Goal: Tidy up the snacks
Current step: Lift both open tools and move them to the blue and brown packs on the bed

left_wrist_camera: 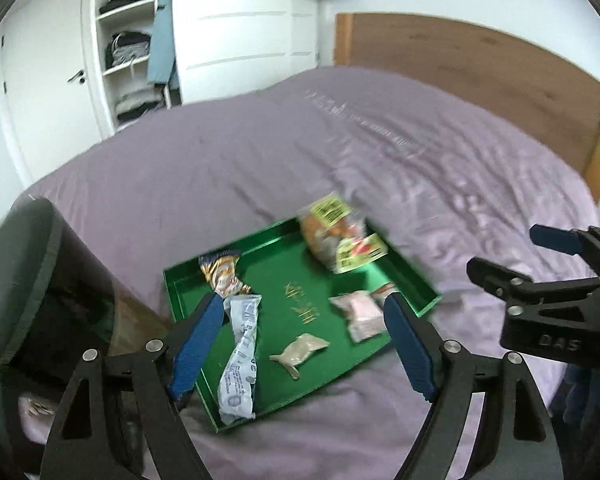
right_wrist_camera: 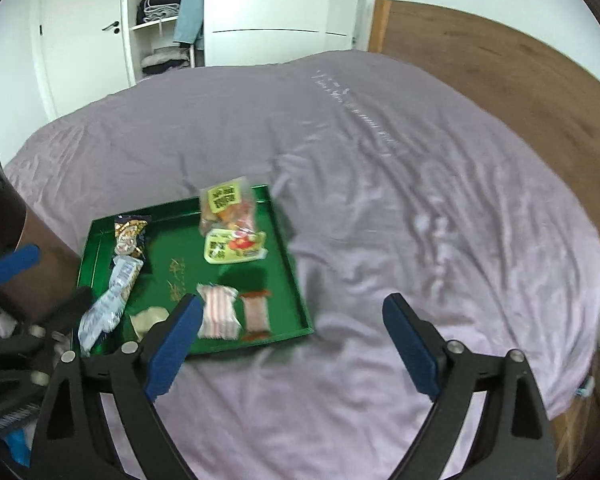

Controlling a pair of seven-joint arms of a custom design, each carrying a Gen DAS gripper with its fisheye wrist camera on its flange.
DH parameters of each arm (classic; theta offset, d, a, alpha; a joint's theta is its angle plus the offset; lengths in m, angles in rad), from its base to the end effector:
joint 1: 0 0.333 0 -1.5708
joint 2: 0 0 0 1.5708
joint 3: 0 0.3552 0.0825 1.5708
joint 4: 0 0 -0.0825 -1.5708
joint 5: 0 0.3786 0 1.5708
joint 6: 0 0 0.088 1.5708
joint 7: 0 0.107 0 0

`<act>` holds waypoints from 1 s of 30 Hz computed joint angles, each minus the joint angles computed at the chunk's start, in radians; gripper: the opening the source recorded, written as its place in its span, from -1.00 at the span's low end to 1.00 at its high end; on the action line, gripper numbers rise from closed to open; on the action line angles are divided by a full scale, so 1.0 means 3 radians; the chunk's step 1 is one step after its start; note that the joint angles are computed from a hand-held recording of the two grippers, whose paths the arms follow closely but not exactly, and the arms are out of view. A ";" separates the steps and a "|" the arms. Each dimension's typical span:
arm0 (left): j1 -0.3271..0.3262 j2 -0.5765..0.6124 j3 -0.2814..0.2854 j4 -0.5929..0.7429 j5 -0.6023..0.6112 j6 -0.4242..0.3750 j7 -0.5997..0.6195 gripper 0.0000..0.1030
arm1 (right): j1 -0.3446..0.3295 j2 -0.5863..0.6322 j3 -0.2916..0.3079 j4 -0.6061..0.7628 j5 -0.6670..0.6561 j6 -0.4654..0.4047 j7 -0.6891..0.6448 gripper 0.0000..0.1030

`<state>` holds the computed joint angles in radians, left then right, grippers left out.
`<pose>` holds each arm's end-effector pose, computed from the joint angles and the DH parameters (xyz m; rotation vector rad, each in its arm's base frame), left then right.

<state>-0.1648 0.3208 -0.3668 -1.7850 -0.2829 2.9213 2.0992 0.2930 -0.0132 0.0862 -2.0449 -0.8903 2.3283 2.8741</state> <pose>0.6210 -0.3062 0.5213 -1.0296 2.3435 -1.0512 0.5361 0.1994 0.5239 -1.4838 2.2027 -0.9915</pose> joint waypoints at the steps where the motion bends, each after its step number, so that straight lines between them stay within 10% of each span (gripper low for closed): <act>1: 0.0120 -0.0072 -0.0119 -0.0048 -0.0128 -0.0016 0.0144 0.52 | 0.0014 -0.0043 0.0014 -0.0015 0.0030 -0.0054 -0.0011 1.00; 8: 0.0657 -0.0657 -0.0408 -0.0257 -0.1391 -0.0281 0.1478 0.56 | 0.0159 -0.0366 0.0271 0.0109 0.0183 -0.0771 -0.0014 1.00; 18: 0.0731 -0.1068 0.0308 -0.0234 -0.1746 -0.0629 0.1909 0.58 | 0.0515 -0.0176 0.0535 0.0834 0.0117 -0.1221 -0.0020 1.00; 30: 0.0820 -0.1056 0.1033 -0.0488 -0.1262 -0.0522 0.1578 0.59 | 0.1065 0.0819 0.0413 0.1737 0.0949 -0.0886 -0.0998 1.00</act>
<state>0.0812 0.0042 -0.0570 -1.9314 -0.6614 2.7646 2.5725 0.6125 0.2324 0.2102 -1.5238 -0.6056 2.0624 2.5747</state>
